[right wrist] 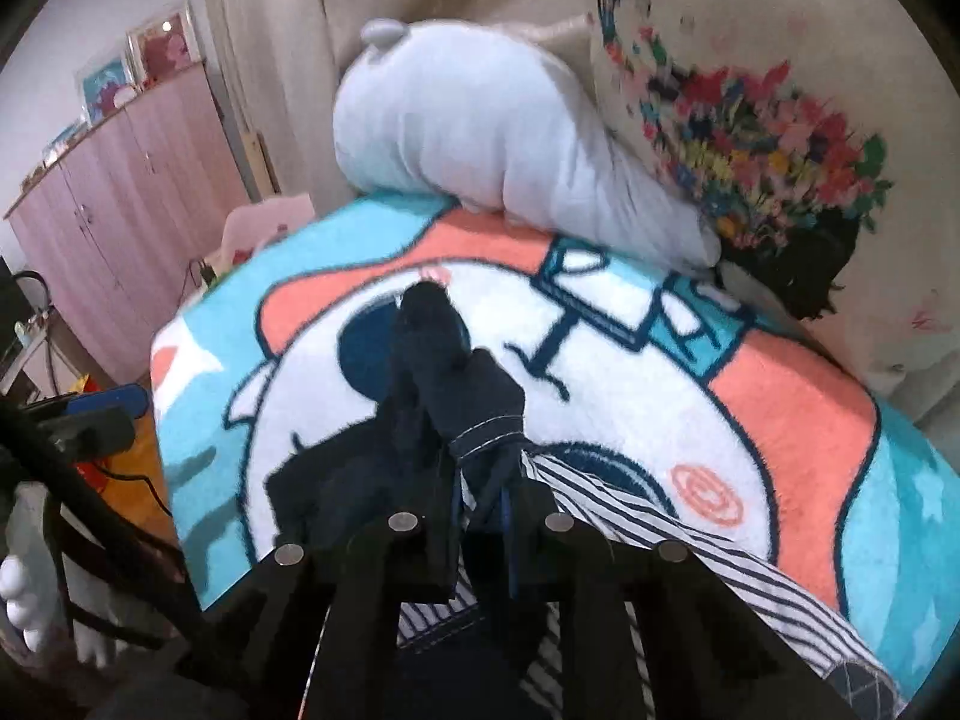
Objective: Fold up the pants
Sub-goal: 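Fold the pants stack with the left gripper toward the right gripper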
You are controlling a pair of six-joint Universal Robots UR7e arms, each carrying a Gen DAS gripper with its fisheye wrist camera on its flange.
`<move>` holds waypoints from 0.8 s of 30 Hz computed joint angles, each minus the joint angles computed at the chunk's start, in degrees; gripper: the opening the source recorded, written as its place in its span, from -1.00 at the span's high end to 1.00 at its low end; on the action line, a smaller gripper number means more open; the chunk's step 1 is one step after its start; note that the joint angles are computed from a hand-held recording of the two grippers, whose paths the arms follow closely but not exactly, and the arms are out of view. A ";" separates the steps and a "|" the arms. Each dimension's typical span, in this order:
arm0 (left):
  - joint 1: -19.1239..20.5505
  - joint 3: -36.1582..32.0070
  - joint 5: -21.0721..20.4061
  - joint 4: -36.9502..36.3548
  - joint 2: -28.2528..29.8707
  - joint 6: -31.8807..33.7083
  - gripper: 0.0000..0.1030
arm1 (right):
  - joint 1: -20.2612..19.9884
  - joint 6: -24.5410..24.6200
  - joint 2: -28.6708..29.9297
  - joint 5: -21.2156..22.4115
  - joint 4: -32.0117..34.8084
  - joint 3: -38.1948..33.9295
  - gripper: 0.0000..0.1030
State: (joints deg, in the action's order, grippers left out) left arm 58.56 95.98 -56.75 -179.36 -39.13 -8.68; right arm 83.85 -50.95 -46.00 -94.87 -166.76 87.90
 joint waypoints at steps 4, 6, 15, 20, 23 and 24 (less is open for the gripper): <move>0.92 0.26 -0.58 -2.61 -0.28 -0.47 0.01 | 0.05 -2.46 -4.37 3.19 -4.77 8.32 0.79; 1.06 0.21 -0.98 -3.17 -0.19 -0.81 0.01 | -0.04 -3.76 -5.62 3.86 -5.25 11.76 0.79; -0.38 -4.87 -4.88 0.58 3.85 -0.54 -0.18 | -3.11 -1.44 -3.84 5.10 -3.06 14.98 0.20; -0.18 -11.64 -6.13 6.16 10.05 0.35 -0.24 | -5.51 -0.27 -7.58 7.79 -7.19 18.49 0.07; -0.88 -14.56 -0.45 8.31 13.94 1.93 -0.24 | -8.61 3.90 -10.01 6.85 -13.63 19.74 0.07; -1.18 -14.86 1.39 8.26 14.73 2.35 -0.24 | -9.70 5.62 -10.63 6.23 -15.39 19.90 0.07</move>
State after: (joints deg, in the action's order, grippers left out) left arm 57.38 81.12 -55.36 -171.10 -24.40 -6.33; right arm 74.15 -45.33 -56.64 -88.64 -182.15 107.80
